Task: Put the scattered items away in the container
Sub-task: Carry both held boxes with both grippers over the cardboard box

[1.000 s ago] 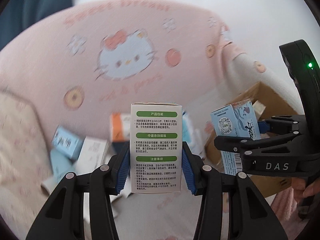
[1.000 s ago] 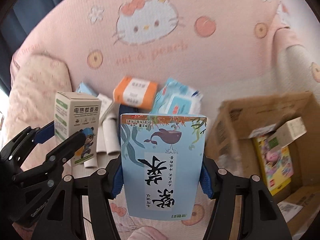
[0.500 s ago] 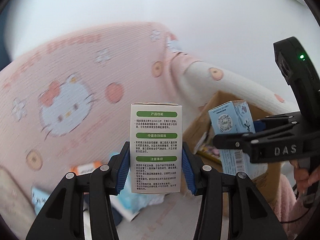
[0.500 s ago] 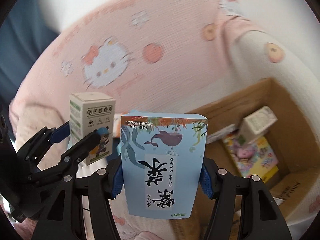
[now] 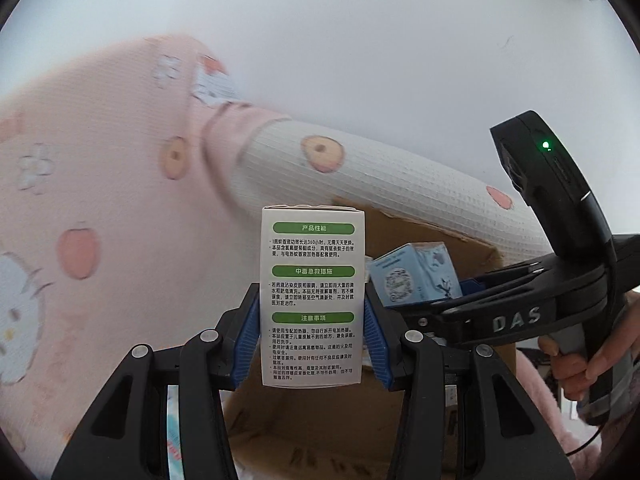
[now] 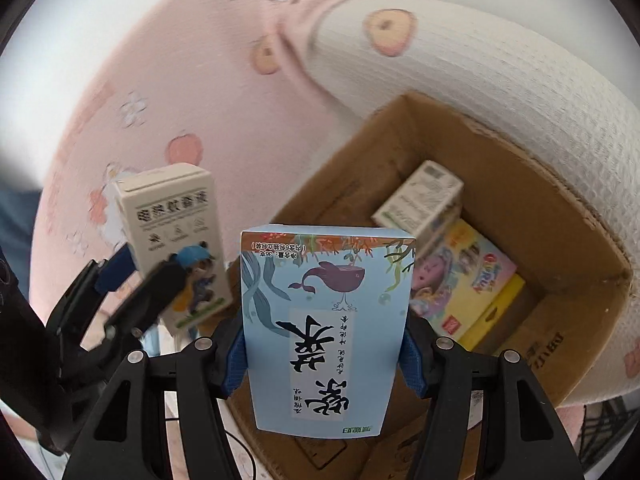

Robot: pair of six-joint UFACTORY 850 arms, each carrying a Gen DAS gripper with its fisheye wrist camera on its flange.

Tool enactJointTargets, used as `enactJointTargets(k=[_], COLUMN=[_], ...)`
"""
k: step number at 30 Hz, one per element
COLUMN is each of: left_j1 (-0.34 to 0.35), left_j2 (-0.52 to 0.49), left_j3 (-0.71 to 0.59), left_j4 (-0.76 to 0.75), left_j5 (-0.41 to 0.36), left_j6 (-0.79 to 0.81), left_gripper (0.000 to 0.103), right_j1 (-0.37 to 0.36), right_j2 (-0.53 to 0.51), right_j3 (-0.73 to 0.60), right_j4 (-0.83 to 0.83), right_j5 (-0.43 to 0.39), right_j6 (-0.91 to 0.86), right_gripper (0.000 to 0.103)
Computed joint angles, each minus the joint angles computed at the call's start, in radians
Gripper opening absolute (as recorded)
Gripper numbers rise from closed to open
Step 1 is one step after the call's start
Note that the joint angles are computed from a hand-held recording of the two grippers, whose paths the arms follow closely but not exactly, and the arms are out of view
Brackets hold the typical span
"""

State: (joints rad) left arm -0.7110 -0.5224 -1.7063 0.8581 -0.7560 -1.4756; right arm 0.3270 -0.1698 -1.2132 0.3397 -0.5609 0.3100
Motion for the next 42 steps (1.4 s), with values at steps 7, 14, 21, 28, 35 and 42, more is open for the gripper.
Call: enactJointTargets(k=[7, 14, 21, 28, 35, 42], left_j1=[0.067, 0.098, 0.137, 0.172, 0.200, 0.207], left_j2=[-0.080, -0.173, -0.280, -0.348, -0.351, -0.371], left_j3=[-0.111, -0.215, -0.354, -0.453, -0.444, -0.452], left_j4=[-0.259, -0.483, -0.610, -0.705, -0.818, -0.824], left_j5=[0.050, 0.007, -0.030, -0.039, 0.020, -0.016], left_j6=[0.297, 0.573, 0.744, 0.882, 0.957, 0.975], left_gripper=[0.051, 0.051, 0.051, 0.051, 0.051, 0.051], right_j1=[-0.077, -0.077, -0.075, -0.076, -0.088, -0.082], right_j2=[-0.061, -0.078, -0.102, -0.119, -0.105, -0.074], right_j3=[-0.007, -0.008, -0.005, -0.013, 0.006, 0.023], right_j4=[0.130, -0.132, -0.219, -0.293, -0.326, -0.351], right_j5=[-0.125, -0.148, -0.180, -0.187, -0.160, -0.165], right_j6=[0.037, 0.323, 0.500, 0.649, 0.687, 0.677], right_gripper=[0.060, 0.060, 0.060, 0.060, 0.060, 0.059])
